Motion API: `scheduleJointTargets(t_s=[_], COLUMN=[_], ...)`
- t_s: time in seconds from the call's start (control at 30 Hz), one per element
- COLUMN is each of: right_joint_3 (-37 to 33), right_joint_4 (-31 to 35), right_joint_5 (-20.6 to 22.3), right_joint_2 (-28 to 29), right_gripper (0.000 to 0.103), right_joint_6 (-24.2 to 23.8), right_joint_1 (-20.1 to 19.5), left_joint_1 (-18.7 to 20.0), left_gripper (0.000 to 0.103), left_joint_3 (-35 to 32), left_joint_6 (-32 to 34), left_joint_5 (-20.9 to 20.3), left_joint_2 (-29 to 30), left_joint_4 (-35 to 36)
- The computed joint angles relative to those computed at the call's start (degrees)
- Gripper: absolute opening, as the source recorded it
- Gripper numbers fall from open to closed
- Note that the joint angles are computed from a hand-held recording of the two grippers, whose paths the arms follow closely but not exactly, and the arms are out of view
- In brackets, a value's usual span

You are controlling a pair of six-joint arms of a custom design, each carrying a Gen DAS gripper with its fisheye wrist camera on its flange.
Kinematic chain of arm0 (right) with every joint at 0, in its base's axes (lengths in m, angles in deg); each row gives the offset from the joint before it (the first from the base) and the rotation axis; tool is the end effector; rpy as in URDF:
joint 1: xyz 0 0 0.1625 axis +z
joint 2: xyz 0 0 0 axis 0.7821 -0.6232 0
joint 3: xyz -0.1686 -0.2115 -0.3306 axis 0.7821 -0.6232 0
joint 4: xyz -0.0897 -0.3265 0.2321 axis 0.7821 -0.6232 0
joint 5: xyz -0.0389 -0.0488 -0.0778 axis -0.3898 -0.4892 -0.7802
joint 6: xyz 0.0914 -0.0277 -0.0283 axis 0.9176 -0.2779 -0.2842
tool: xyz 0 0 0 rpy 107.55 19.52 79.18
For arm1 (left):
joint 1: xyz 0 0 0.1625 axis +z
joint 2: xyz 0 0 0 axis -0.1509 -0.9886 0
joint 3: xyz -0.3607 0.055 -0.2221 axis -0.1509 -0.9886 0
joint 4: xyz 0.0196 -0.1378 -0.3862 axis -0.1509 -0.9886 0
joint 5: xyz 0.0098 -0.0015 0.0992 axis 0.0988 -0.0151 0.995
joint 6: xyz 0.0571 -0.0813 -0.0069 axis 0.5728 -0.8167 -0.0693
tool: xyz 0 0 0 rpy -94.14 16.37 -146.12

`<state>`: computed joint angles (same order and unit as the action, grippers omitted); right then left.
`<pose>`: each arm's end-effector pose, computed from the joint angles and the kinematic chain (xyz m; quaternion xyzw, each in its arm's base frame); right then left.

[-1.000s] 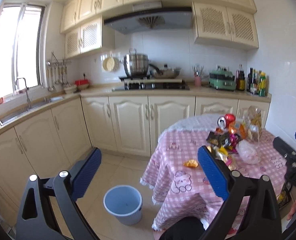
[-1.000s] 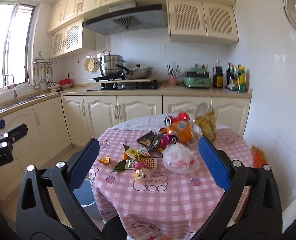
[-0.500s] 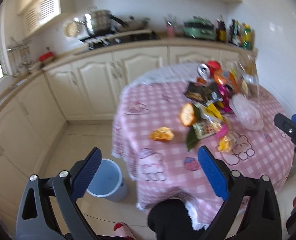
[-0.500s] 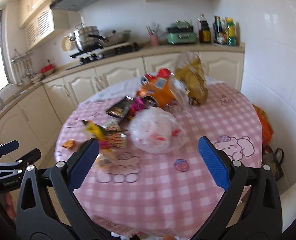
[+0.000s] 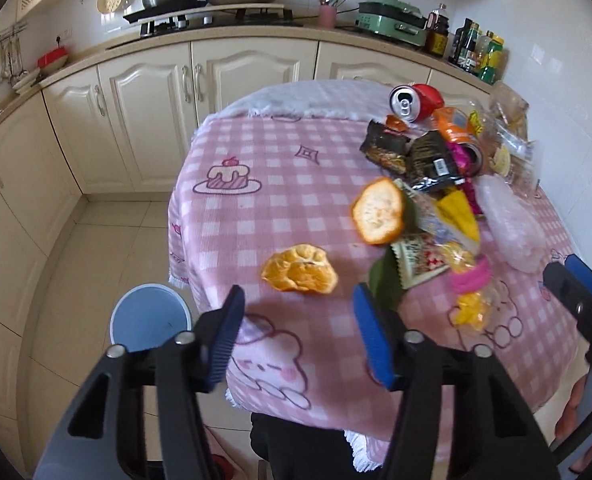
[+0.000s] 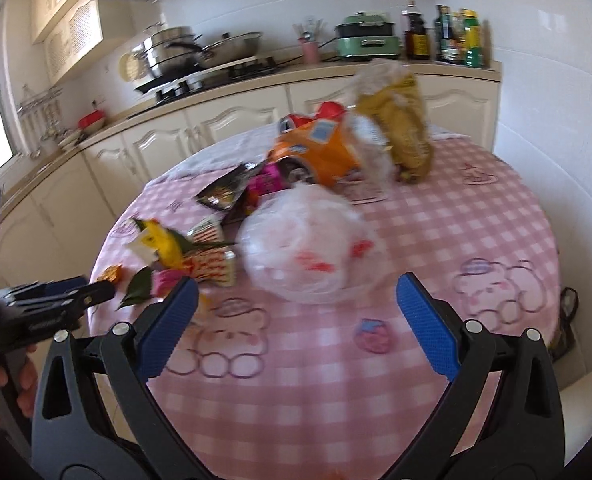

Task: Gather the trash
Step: 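Reach to the table and grasp the yellow snack packet with the right tool, then carry the yellow packet over the blue bucket and open the right tool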

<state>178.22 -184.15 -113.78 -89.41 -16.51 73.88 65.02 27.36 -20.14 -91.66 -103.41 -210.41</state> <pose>0.4432 -0.5283 0.1473 0.1109 -0.8454 0.4402 0.2813 -0.1751 -0.6243 0.4062 0.2019 0.8956 -0.2731 0.2872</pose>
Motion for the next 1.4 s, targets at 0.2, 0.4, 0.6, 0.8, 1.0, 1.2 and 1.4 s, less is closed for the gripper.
scheduleJointTargets(t_s=[0.2, 0.4, 0.6, 0.8, 1.0, 1.2, 1.4], right_joint_3=[-2.0, -4.2, -8.3, -12.3, -11.7, -14.2, -25.1], right_joint_4=[1.8, 5.2, 8.4, 16.6, 11.6, 6.8, 15.1], right_joint_5=[-0.6, 0.1, 1.5, 1.0, -0.6, 0.0, 8.8], right_joint_2=[1.5, 2.8, 5.6, 8.0, 8.3, 9.2, 16.2], right_gripper=[0.097, 0.097, 0.081, 0.028, 0.021, 0.021, 0.021], right_joint_6=[-0.4, 0.2, -2.3, -1.3, -4.9, -9.8, -10.8], right_joint_1=[0.4, 0.8, 2.1, 2.0, 3.3, 6.0, 6.4], left_joint_1=[0.9, 1.5, 0.7, 0.1, 0.1, 0.5, 3.2], left_gripper=[0.042, 0.041, 0.041, 0.041, 0.041, 0.041, 0.041], left_joint_3=[-2.2, -1.3, 2.3, 5.0, 6.1, 6.3, 6.3], left_joint_6=[2.7, 4.6, 4.8, 4.8, 5.0, 5.7, 5.2], left_joint_5=[-0.4, -3.8, -5.2, -6.0, -7.8, -9.7, -7.1], left_joint_2=[1.9, 0.4, -3.8, -7.4, -9.6, -11.7, -14.0], left_joint_4=[-0.7, -2.6, -4.4, -5.3, -6.5, -8.9, -10.5])
